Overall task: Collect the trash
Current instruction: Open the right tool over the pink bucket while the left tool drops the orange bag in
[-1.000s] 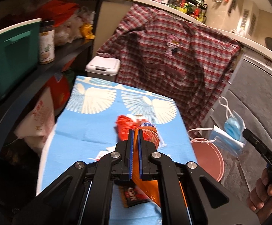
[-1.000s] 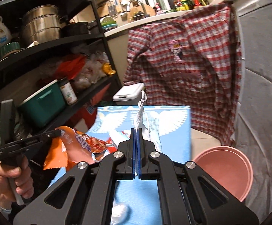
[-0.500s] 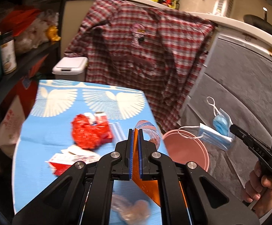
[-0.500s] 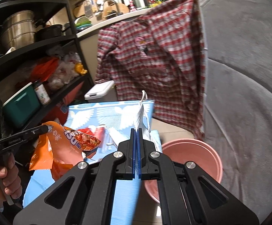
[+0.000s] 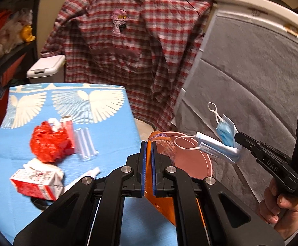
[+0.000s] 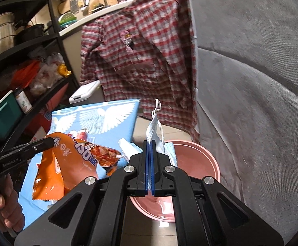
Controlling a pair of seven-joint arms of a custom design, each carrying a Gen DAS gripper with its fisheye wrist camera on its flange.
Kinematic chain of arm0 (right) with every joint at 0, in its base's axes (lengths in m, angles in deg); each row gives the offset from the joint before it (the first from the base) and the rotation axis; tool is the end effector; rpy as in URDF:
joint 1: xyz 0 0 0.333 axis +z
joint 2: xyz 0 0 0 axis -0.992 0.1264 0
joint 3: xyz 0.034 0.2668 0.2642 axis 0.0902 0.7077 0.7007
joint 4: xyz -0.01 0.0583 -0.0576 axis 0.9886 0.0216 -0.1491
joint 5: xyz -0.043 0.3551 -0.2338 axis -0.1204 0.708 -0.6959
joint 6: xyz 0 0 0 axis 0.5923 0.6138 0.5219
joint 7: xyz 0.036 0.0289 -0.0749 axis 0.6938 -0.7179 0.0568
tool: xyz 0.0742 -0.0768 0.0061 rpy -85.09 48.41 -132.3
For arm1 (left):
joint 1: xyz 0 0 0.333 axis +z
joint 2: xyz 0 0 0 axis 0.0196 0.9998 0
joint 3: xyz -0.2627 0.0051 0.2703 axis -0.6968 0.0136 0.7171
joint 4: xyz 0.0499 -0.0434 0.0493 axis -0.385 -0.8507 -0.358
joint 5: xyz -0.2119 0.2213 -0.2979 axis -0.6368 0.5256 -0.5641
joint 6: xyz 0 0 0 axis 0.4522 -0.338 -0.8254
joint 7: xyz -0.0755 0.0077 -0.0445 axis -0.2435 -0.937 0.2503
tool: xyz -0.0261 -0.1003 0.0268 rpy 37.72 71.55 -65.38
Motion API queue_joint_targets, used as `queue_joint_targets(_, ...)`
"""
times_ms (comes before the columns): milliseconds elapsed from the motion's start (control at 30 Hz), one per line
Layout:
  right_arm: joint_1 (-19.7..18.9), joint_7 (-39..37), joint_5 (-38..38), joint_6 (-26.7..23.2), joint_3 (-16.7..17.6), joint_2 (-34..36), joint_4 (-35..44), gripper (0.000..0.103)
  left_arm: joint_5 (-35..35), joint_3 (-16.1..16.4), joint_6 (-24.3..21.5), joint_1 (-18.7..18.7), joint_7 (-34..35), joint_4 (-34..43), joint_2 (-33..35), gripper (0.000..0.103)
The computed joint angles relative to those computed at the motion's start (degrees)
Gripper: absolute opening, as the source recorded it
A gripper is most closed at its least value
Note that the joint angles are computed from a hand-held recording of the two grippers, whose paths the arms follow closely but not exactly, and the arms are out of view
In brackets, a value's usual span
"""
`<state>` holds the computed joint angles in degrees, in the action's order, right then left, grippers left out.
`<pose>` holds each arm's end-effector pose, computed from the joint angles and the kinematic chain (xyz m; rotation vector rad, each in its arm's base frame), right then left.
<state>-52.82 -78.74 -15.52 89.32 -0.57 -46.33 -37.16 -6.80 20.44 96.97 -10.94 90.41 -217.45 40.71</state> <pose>0.4323 0.3805 0.4480 -1.3088 1.9323 -0.8013 0.5311 -0.1779 0.4615 -1.3429 2.3593 -1.2331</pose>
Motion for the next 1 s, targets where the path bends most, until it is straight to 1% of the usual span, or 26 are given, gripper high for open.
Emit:
queue_joint_targets(167,-0.54,-0.51,1.99,0.24,-0.53,0.26,-0.54,0.002,2.72,-1.19,0.53,-0.79,-2.97,1.45,2.32,0.004)
queue_joint_targets(433,-1.21,-0.21,2.94,1.04,-1.15,0.93,-1.08,0.002,6.64,-3.58,3.65,-2.12,-6.46,3.45,6.22,0.004)
queue_joint_targets(533,-1.4,-0.28,3.1,0.84,-1.34,1.0,-1.21,0.006,8.07,-4.32,4.3,-2.29,-7.74,4.62,7.88,0.005)
queue_joint_targets(567,-1.41,-0.61,3.38,0.46,-1.33,1.1,-1.16,0.006,8.38,-4.52,4.27,-2.2,-8.02,5.01,8.38,0.006)
queue_joint_targets(600,-1.4,-0.94,3.69,0.27,-1.33,1.15,-1.14,0.008,8.96,-4.71,4.5,-2.17,-8.52,5.41,8.98,0.017)
queue_joint_targets(633,-1.42,-1.28,3.92,0.22,-1.35,1.24,-1.1,0.011,9.24,-4.95,4.79,-2.1,-8.85,5.66,9.36,0.023)
queue_joint_targets(667,-1.41,-1.39,4.06,0.16,-1.36,1.27,-1.06,0.022,8.71,-5.24,5.03,-1.9,-8.49,6.01,9.79,0.031)
queue_joint_targets(700,-1.35,-1.41,4.14,-0.08,-1.33,1.3,-1.03,0.035,8.82,-5.38,5.07,-1.72,-8.68,6.28,10.16,0.032)
queue_joint_targets(733,-1.28,-1.31,4.02,-0.37,-1.29,1.26,-1.01,0.038,9.11,-5.49,4.86,-1.53,-9.12,6.52,10.43,0.032)
queue_joint_targets(833,-1.19,-1.18,3.68,-0.77,-1.26,1.17,-0.94,0.039,8.63,-5.77,4.1,-0.75,-9.2,6.85,10.6,0.032)
queue_joint_targets(1000,-0.96,0.87,1.4,-1.37,-0.97,0.79,-0.84,0.039,4.91,-5.54,3.21,0.37,-5.43,6.05,8.71,0.032)
